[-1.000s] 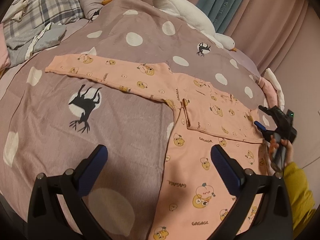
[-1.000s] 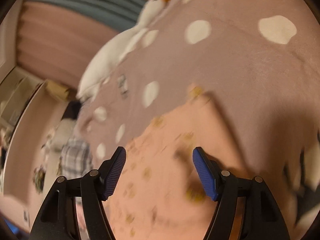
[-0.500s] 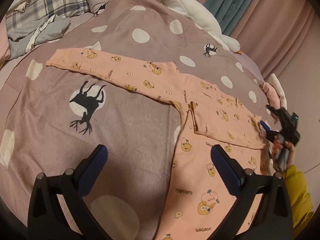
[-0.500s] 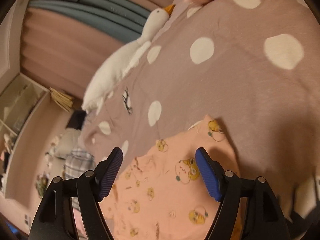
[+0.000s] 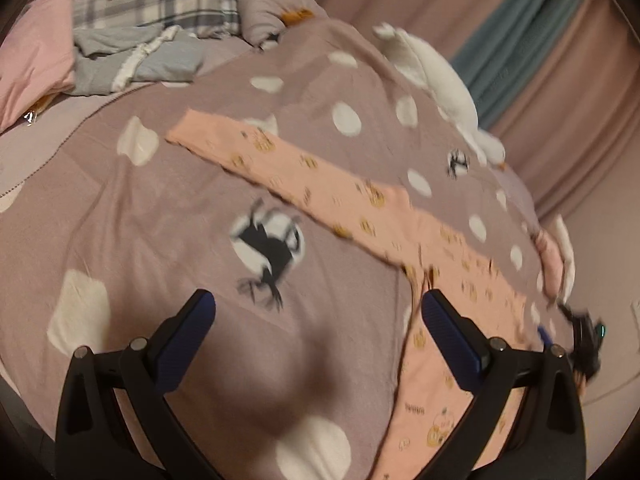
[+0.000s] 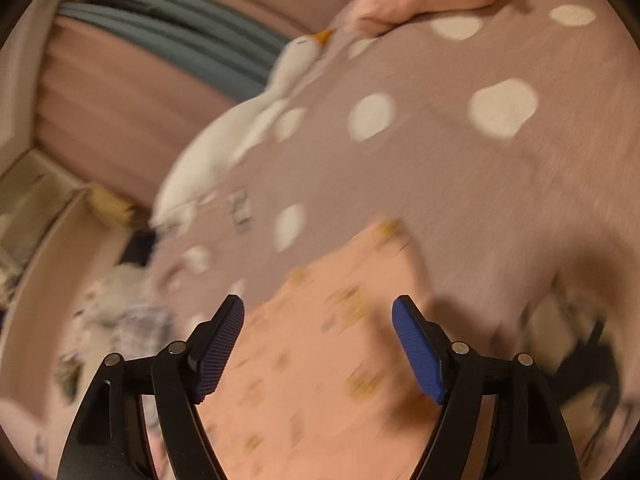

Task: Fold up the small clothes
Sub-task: 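Grasp the other sleeve cuff with the left tool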

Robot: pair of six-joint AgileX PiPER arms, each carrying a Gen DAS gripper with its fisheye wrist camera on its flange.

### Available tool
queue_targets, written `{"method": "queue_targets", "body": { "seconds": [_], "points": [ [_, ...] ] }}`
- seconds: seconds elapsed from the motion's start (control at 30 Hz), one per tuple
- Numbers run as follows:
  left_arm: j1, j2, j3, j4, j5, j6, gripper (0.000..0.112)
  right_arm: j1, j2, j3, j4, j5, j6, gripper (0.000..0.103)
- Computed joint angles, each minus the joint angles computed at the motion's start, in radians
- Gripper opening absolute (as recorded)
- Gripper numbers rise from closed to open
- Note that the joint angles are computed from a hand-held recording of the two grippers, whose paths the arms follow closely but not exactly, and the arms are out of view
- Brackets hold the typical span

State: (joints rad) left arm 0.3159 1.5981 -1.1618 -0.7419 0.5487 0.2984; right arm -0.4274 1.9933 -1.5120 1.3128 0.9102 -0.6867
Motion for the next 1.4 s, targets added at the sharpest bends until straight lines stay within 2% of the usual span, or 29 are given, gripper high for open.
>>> {"method": "queue_targets", "body": {
  "seconds": [0.17, 0.3, 0.5, 0.67, 0.83, 0.93, 0.97, 1.03, 1.07, 1.1, 1.13, 1.2, 1.27, 1.3, 1.4],
  "points": [
    [0.148, 0.150, -0.145, -0.300, 0.171, 0.156, 0.103, 0.043, -0.132, 0.225, 0.194, 0.114, -0.261, 0.083],
    [0.178, 0.260, -0.304, -0.234, 0.176, 0.048, 0.103, 0.077, -0.187, 0.300, 0.212, 0.167, -0.315, 0.083],
    [0.273, 0.485, -0.441, -0.502, 0.248, 0.056, 0.102, 0.115, -0.222, 0.344, 0.195, 0.166, -0.338, 0.085],
    [0.282, 0.594, -0.543, -0.599, 0.230, 0.059, 0.102, 0.134, -0.220, 0.364, 0.172, 0.156, -0.316, 0.085],
    [0.253, 0.661, -0.687, -0.516, 0.194, -0.036, 0.102, 0.137, -0.219, 0.360, 0.152, 0.143, -0.292, 0.085],
    [0.232, 0.674, -0.700, -0.522, 0.123, -0.042, 0.101, 0.146, -0.220, 0.358, 0.144, 0.117, -0.276, 0.085],
    [0.229, 0.681, -0.706, -0.518, 0.104, -0.053, 0.097, 0.149, -0.221, 0.355, 0.139, 0.111, -0.271, 0.085],
    [0.228, 0.682, -0.697, -0.532, 0.067, -0.061, 0.077, 0.155, -0.228, 0.352, 0.126, 0.096, -0.261, 0.085],
    [0.231, 0.692, -0.708, -0.522, 0.069, -0.084, 0.055, 0.156, -0.231, 0.350, 0.123, 0.096, -0.261, 0.085],
    [0.239, 0.701, -0.704, -0.537, 0.077, -0.086, 0.038, 0.156, -0.234, 0.351, 0.123, 0.094, -0.265, 0.085],
    [0.245, 0.703, -0.697, -0.542, 0.083, -0.083, 0.033, 0.155, -0.239, 0.354, 0.125, 0.093, -0.272, 0.085],
    [0.242, 0.704, -0.708, -0.432, 0.073, -0.158, 0.017, 0.153, -0.247, 0.365, 0.130, 0.086, -0.287, 0.085],
    [0.231, 0.726, -0.776, -0.276, 0.104, -0.282, 0.009, 0.147, -0.252, 0.377, 0.136, 0.086, -0.298, 0.085],
    [0.223, 0.718, -0.781, -0.235, 0.099, -0.301, 0.009, 0.143, -0.250, 0.377, 0.135, 0.087, -0.297, 0.085],
    [0.194, 0.655, -0.743, -0.206, 0.057, -0.241, 0.008, 0.128, -0.256, 0.383, 0.134, 0.093, -0.295, 0.085]
  ]
}}
